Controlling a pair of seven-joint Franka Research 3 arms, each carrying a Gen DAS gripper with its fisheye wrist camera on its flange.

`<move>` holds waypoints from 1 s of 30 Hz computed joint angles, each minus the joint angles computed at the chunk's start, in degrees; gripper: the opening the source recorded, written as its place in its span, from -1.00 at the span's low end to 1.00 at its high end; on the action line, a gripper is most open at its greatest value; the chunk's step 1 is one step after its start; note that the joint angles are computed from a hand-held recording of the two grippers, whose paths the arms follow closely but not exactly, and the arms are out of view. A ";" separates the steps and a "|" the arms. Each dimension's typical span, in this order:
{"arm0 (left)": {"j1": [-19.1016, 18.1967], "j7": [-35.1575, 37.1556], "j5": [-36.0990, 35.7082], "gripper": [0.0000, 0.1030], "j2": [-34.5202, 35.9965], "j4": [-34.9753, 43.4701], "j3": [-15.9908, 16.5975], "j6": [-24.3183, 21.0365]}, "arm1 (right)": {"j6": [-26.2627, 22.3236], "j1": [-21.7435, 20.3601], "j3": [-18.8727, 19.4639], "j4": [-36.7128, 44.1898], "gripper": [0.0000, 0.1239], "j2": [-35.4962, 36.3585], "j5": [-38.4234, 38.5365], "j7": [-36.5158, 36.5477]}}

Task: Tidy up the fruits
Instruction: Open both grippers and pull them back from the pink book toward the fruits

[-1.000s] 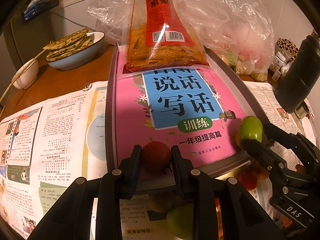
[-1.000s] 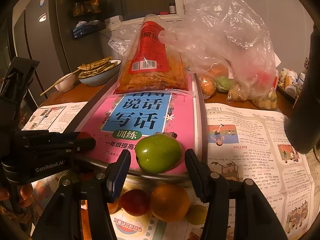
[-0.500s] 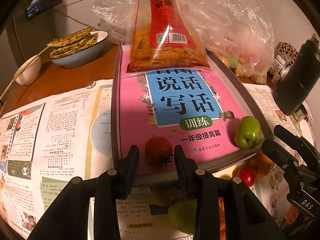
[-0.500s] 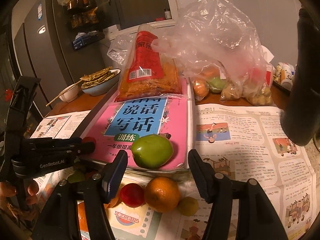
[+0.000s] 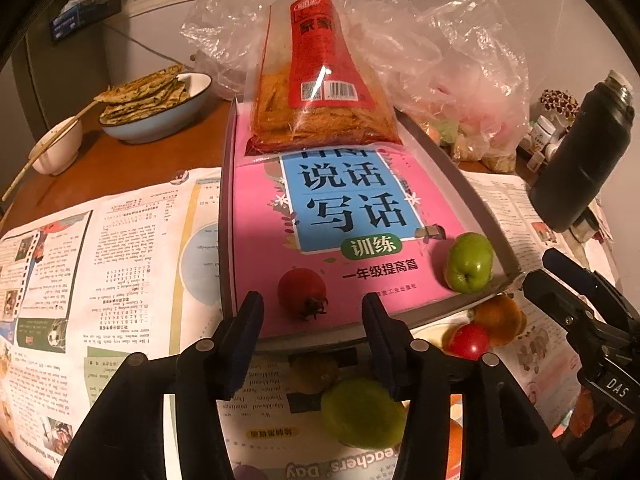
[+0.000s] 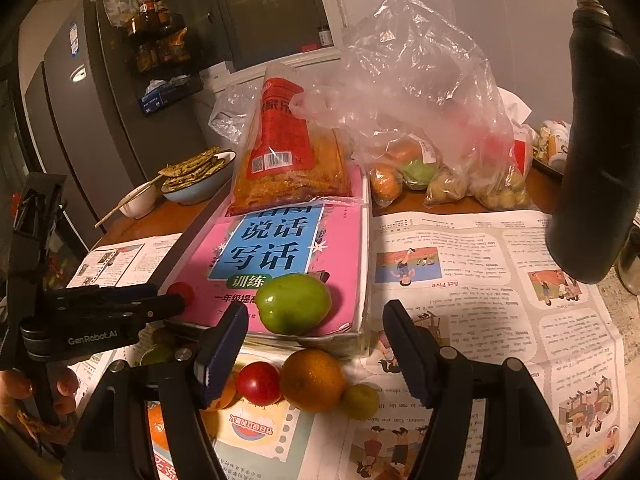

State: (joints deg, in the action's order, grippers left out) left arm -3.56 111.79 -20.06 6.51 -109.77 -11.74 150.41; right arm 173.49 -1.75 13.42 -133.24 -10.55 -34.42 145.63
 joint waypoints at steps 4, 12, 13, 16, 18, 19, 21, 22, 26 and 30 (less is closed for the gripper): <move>0.14 1.67 -2.76 0.23 -1.87 -1.26 -0.09 0.84 | 1.09 -1.47 0.59 -1.22 0.18 -1.40 -0.62 1.47; -0.85 3.69 -7.22 0.46 -4.93 -3.42 1.20 1.47 | 2.54 -6.97 3.98 -3.84 0.29 -4.97 0.45 3.19; -0.97 3.58 -7.22 0.46 -5.16 -3.59 1.41 1.36 | 2.63 -7.51 4.44 -4.18 0.30 -5.37 0.99 2.95; -1.25 4.18 -8.05 0.47 -5.97 -4.25 1.94 0.87 | 2.61 -8.72 5.50 -4.97 0.32 -6.37 3.22 1.82; -1.53 5.70 -9.83 0.48 -6.78 -4.99 2.21 1.12 | 2.74 -9.75 6.44 -5.12 0.33 -6.60 4.32 1.27; -1.72 6.27 -10.37 0.48 -7.09 -5.21 2.34 1.15 | 2.66 -10.33 7.05 -5.10 0.33 -6.69 4.63 1.06; -2.19 7.47 -11.18 0.49 -7.69 -5.64 2.53 1.28 | 2.53 -10.30 7.37 -5.27 0.33 -6.94 5.62 -0.08; -2.44 7.46 -11.01 0.49 -7.93 -5.86 2.59 1.54 | 2.60 -10.52 7.74 -5.51 0.33 -7.33 5.89 -0.42; -3.34 5.54 -8.19 0.51 -8.66 -6.91 2.70 2.84 | 3.51 -11.26 9.03 -6.74 0.35 -8.68 7.96 -2.19; -4.06 2.92 -5.37 0.54 -9.51 -8.27 2.89 4.56 | 3.72 -11.04 9.45 -7.69 0.38 -9.52 11.08 -5.38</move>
